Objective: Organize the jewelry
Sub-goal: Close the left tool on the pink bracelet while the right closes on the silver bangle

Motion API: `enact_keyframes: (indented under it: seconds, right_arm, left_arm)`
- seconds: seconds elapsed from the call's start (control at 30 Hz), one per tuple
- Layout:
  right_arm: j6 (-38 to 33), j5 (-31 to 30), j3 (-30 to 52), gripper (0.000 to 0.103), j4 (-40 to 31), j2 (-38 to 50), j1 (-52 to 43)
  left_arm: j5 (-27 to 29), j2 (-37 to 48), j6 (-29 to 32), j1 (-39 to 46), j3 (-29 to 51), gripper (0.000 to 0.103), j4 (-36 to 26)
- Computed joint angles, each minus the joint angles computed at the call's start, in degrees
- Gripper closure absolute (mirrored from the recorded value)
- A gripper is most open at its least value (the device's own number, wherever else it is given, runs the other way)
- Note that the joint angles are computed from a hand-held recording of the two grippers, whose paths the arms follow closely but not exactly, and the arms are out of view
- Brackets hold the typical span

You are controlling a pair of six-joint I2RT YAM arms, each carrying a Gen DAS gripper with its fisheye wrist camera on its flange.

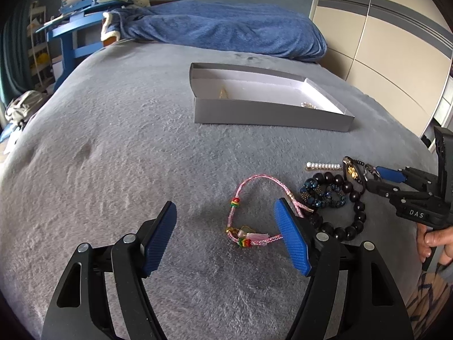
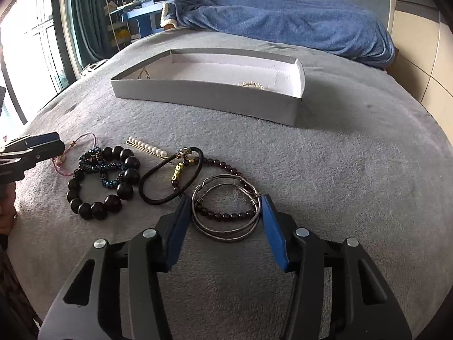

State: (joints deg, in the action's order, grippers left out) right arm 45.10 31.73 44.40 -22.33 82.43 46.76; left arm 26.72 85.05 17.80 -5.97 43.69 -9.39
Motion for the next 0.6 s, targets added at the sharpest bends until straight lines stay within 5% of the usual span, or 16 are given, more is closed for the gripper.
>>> enact_keyframes:
  seconds: [0.47,0.6]
  right_arm:
    - [3.6,3.9,-7.3,0.052,5.4,-8.6,1.4]
    - [3.5,4.0,-7.1,0.052,5.3,-8.5,1.6]
  left_arm:
    - [-2.8,1.6,1.1,-2.4,1.2,0.03,-1.4]
    - [-4.5,2.9,1.3,-3.2,2.2,0.04,-2.3]
